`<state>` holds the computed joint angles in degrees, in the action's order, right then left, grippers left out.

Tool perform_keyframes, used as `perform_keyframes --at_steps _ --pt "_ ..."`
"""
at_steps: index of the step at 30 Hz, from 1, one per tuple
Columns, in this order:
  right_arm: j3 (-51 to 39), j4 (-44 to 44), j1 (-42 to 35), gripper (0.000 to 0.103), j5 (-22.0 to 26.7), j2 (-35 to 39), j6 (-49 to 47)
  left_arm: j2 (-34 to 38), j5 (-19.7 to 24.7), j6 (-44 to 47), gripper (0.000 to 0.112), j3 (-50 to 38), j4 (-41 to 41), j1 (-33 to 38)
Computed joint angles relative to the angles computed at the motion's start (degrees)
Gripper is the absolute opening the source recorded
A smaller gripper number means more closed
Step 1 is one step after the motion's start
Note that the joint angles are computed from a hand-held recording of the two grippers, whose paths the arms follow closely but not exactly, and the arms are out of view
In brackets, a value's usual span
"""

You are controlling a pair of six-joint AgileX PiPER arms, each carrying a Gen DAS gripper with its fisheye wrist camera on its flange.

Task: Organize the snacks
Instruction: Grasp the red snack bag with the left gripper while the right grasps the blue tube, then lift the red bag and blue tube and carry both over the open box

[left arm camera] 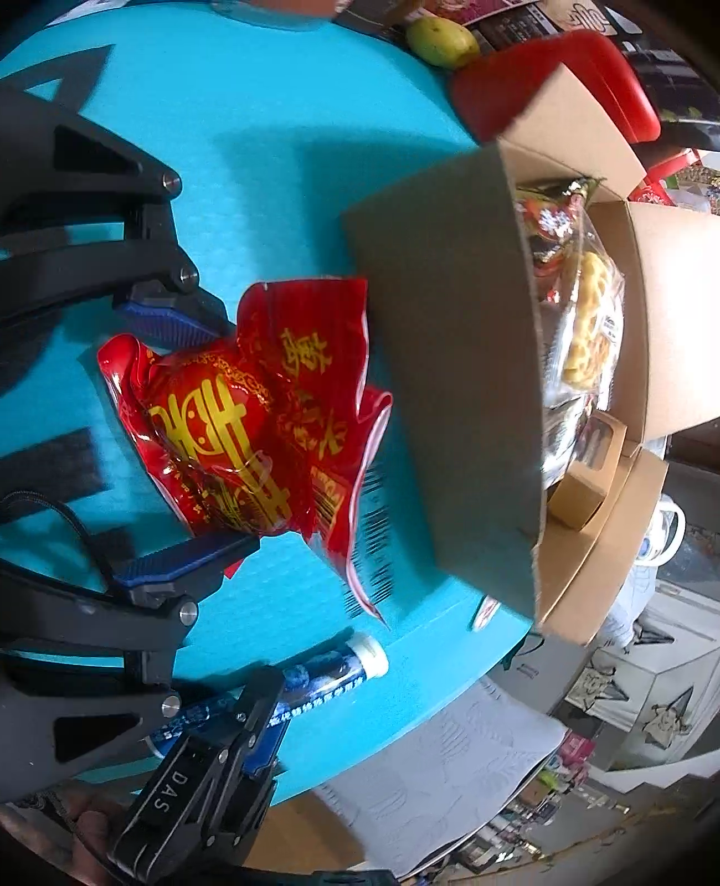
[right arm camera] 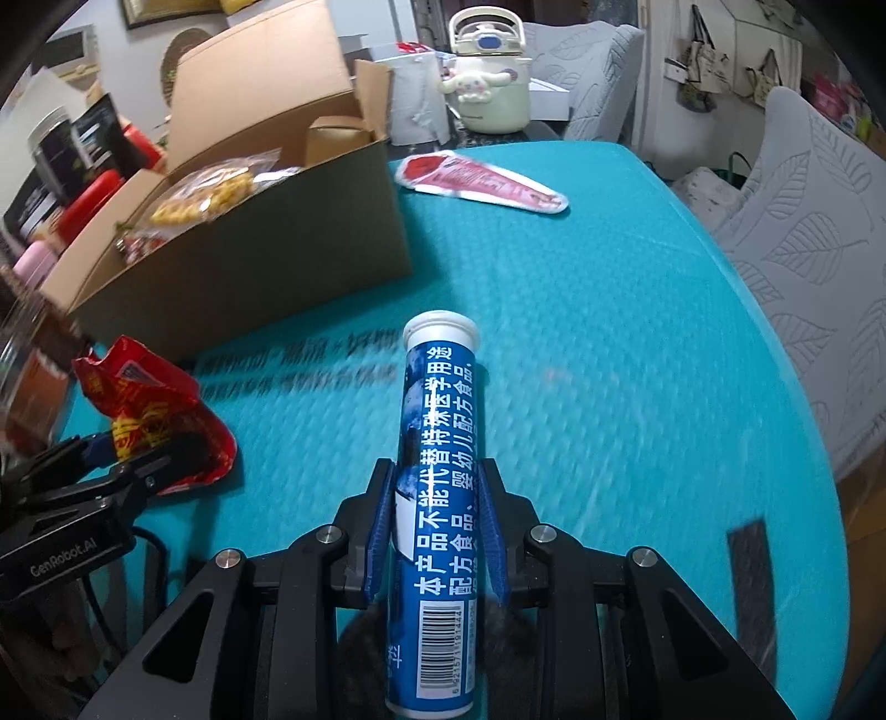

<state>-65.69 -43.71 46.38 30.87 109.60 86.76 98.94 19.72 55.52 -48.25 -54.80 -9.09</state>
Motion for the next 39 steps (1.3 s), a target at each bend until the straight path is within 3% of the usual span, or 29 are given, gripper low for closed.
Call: perform_keyframes --at_steps 10,15,17,21,22,25,27,32,39 --pt "4.22 -4.37 8.14 0.029 1.76 -2.44 10.27 -6.91 4.85 4.62 0.061 7.68 1.23 2.64" --pt "4.47 -4.20 11.19 0.029 3.55 -3.05 11.57 -8.36 3.77 4.90 0.062 9.47 2.10 1.76" --pt "4.25 -4.37 12.21 0.029 4.79 -2.93 12.09 -8.05 2.61 5.88 0.064 9.53 0.55 1.12" --pt "4.27 -4.78 13.08 0.029 6.26 -2.96 12.84 -6.17 3.23 10.96 0.083 8.44 -5.65 0.91" --pt "4.55 -4.93 13.17 0.029 6.27 -3.14 13.16 -5.95 2.32 11.64 0.084 8.41 -6.66 0.29" --pt "4.91 -5.31 13.26 0.029 6.25 -3.28 14.02 -5.40 -1.00 19.30 0.083 9.30 -13.98 -1.28" --pt "5.53 -5.87 13.29 0.029 5.91 -3.58 14.91 -5.61 -4.48 22.05 0.073 10.00 -17.12 -2.75" --pt "6.69 -7.21 13.17 0.029 5.21 -4.13 16.37 -5.44 -2.59 23.31 0.070 9.65 -18.72 -1.05" --pt "7.46 -9.42 13.84 0.028 5.19 -4.44 18.28 -6.09 0.19 18.99 0.069 9.14 -14.17 0.73"
